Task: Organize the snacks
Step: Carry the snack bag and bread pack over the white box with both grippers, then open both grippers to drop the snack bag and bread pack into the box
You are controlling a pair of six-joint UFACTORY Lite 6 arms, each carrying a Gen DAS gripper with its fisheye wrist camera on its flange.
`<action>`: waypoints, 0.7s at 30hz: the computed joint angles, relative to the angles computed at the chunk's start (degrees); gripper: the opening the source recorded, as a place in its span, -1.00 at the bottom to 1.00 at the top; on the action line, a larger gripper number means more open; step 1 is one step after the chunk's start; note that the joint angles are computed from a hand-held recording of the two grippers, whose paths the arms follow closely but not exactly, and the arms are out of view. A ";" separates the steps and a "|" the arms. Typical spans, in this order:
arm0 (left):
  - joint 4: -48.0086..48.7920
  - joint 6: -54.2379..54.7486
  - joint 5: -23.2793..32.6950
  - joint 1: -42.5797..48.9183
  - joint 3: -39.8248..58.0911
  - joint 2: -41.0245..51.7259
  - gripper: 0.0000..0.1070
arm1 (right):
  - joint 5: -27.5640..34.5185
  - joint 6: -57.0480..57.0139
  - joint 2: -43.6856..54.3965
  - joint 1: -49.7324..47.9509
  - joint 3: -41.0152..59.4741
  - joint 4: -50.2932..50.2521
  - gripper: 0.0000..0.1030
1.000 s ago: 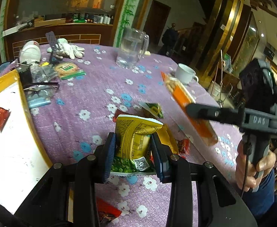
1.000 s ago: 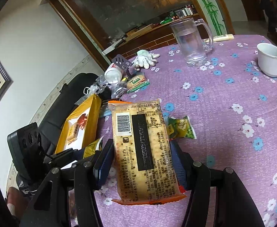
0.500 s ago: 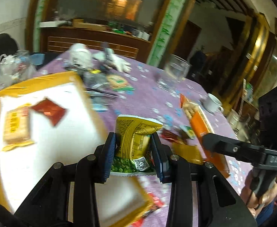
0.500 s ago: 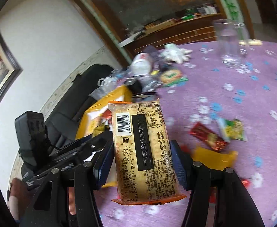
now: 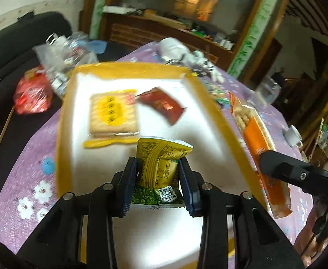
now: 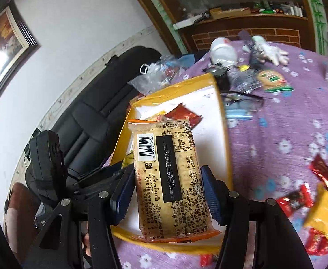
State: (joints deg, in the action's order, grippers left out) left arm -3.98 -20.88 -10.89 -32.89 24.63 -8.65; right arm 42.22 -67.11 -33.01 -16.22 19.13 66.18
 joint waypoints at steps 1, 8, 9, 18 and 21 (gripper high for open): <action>-0.05 0.08 -0.30 0.80 0.09 1.07 -0.35 | -2.85 0.55 1.37 2.78 0.37 0.63 0.14; -3.78 3.78 -1.31 0.63 0.55 4.42 -0.35 | -21.11 -2.33 17.71 17.80 6.07 10.63 0.14; -3.06 3.27 -1.33 0.80 0.69 4.75 -0.35 | -21.70 -4.50 19.50 18.38 6.63 12.96 0.14; -21.83 21.64 -0.72 -0.05 1.13 4.77 -0.35 | -30.64 -14.68 25.00 25.12 8.21 25.87 0.14; -29.63 28.93 -1.11 -0.82 1.41 4.92 -0.35 | -32.09 -17.87 25.69 26.39 8.52 29.61 0.14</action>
State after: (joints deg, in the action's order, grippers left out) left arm -33.61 8.06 -12.00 -33.71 26.04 -3.72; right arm 10.13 -84.98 -7.31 10.17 27.64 95.79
